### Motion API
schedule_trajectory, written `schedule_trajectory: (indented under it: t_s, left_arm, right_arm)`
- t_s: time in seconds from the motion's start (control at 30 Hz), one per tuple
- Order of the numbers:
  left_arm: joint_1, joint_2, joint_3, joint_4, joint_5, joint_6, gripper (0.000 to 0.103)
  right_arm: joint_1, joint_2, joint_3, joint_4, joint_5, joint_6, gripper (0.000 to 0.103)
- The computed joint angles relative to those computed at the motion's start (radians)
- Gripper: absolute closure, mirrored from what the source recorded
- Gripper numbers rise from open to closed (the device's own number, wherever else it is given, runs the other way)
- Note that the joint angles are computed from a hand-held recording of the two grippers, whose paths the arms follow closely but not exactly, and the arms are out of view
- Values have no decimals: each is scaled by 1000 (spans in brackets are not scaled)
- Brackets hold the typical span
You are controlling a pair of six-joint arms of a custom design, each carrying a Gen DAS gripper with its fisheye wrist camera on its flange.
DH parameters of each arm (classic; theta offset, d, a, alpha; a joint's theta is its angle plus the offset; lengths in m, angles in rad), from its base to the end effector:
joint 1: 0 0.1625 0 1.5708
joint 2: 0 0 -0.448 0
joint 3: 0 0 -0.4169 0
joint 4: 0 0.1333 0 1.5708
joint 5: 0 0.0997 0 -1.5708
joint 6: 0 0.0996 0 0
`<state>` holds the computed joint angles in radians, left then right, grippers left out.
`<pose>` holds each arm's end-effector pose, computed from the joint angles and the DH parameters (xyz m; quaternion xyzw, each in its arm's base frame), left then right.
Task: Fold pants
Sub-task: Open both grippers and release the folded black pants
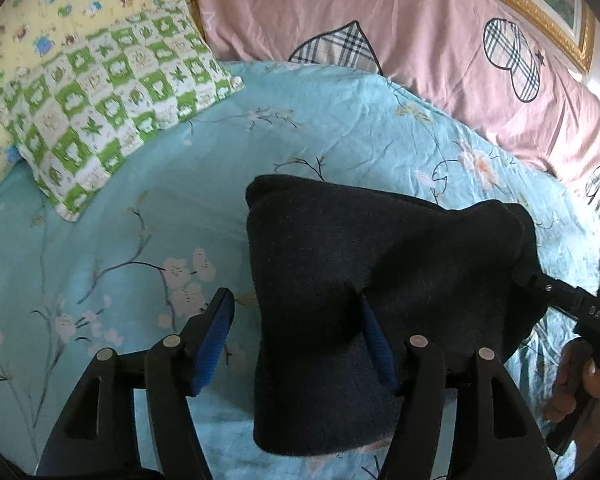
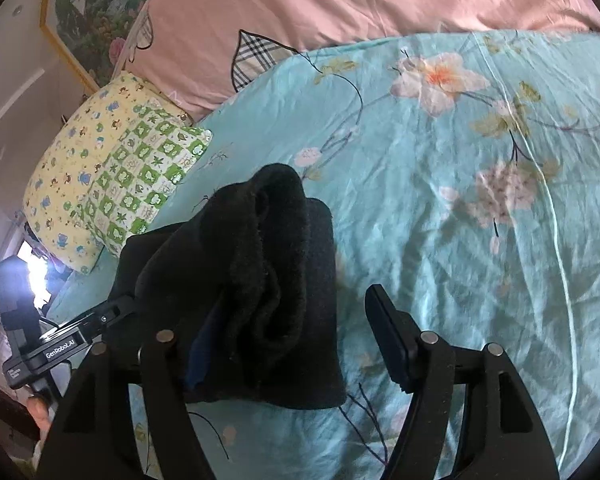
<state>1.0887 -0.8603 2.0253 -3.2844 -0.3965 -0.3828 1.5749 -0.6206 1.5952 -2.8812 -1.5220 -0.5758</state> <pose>-0.0610 -0.6022 0.1382 -0.1101 0.8079 -0.4282 0.3897 0.1411 -0.7249 0.0170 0.2857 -0.9433 0.1671 0.0240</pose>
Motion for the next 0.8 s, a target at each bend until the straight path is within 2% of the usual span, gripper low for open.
schedule_trajectory:
  t_s: [0.2,0.27,0.33,0.4,0.57,0.67,0.8]
  left_arm:
    - [-36,-18,33,60,45,-75,29]
    - [-50,-21,47,93,73,-120,29]
    - [-63,-26,59,132,95,-164,27]
    - [-77,-36,73,204,121,-232,24]
    - [-103,-52,104,286,152,-314,24]
    - [-117,-60,117,347,165,-360,22]
    - [-135,-75,133,457,184,-461,22]
  right_arm:
    - [18,-38,51,-49,8,-51,31]
    - [23,-58,77,-68,19,-77,22]
    - [26,-76,107,-89,35,-104,18]
    - [30,-95,142,-117,49,-138,17]
    - [41,-122,212,-176,59,-216,10]
    - [49,-129,247,-209,49,-273,10]
    - [55,-128,271,-235,34,-310,9]
